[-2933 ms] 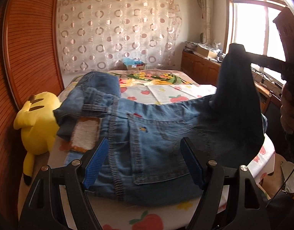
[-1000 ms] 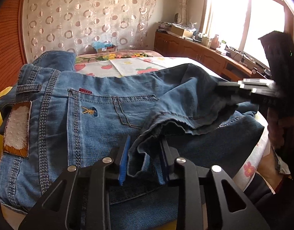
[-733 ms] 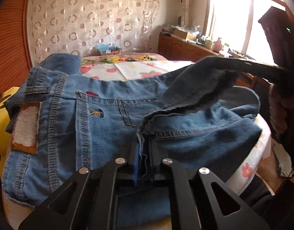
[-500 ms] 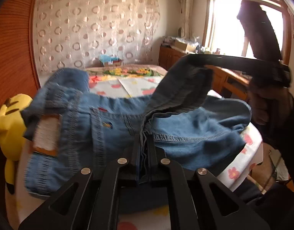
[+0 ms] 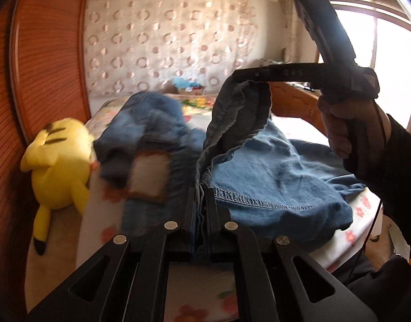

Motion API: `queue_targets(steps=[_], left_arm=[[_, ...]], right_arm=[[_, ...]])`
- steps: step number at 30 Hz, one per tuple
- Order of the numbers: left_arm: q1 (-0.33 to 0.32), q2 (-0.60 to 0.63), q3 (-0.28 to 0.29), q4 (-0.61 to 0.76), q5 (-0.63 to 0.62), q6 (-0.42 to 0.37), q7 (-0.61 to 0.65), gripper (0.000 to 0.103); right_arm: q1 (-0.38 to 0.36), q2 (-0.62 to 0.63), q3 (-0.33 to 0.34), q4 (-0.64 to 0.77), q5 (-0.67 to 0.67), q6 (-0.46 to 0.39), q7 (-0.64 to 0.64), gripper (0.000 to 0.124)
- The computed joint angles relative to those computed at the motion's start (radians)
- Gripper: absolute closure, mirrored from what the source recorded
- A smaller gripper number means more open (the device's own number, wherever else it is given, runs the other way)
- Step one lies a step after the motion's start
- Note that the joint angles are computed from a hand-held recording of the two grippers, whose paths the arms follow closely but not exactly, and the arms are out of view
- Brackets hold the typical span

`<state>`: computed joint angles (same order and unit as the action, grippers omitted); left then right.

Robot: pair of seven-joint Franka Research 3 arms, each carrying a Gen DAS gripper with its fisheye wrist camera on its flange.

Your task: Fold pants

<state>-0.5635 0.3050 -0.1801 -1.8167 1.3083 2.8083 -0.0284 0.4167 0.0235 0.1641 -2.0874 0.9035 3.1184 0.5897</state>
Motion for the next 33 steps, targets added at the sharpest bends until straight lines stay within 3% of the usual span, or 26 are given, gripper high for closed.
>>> queue_targets(steps=[3,6,11,14,15,18,22,24,25,29,33], left_arm=[[0.014,0.007,0.0,-0.02,-0.04,0.003,0.015,0.096],[0.021,0.012,0.006,-0.032,-0.064,0.013,0.026,0.096],[0.021,0.008,0.009,-0.051,-0.09,0.001,0.042,0.096],[0.018,0.006,0.002,-0.056,-0.12,-0.029,0.074,0.096],[0.019,0.003,0.004,-0.06,-0.117,-0.02,0.071,0.095],[0.018,-0.003,0.006,-0.061,-0.12,-0.035,0.064,0.088],[0.014,-0.015,0.005,-0.063,-0.109,-0.068,0.051,0.074],[0.016,-0.022,0.006,-0.067,-0.084,-0.061,0.025,0.06],[0.018,-0.024,0.004,-0.067,-0.076,-0.061,0.019,0.06],[0.019,-0.02,-0.004,-0.051,-0.063,-0.08,0.018,0.06],[0.018,0.007,-0.008,-0.01,-0.078,-0.091,0.052,0.06]], right_arm=[[0.028,0.095,-0.047,0.092,-0.305,-0.041,0.268,0.123],[0.046,0.171,-0.074,0.178,-0.458,-0.09,0.408,0.123],[0.045,0.274,-0.072,0.316,-0.586,-0.164,0.558,0.122],[0.024,0.286,-0.05,0.343,-0.604,-0.183,0.58,0.111],[0.012,0.281,-0.033,0.337,-0.594,-0.177,0.57,0.108],[-0.087,0.257,0.088,0.314,-0.442,-0.139,0.419,0.08],[-0.131,0.206,0.137,0.263,-0.278,-0.095,0.265,0.076],[-0.156,0.175,0.164,0.233,-0.174,-0.07,0.161,0.074],[-0.176,0.16,0.185,0.222,-0.097,-0.061,0.096,0.073],[-0.182,0.108,0.179,0.164,0.061,-0.034,-0.033,0.071],[-0.137,0.05,0.131,0.062,0.094,0.022,-0.06,0.071]])
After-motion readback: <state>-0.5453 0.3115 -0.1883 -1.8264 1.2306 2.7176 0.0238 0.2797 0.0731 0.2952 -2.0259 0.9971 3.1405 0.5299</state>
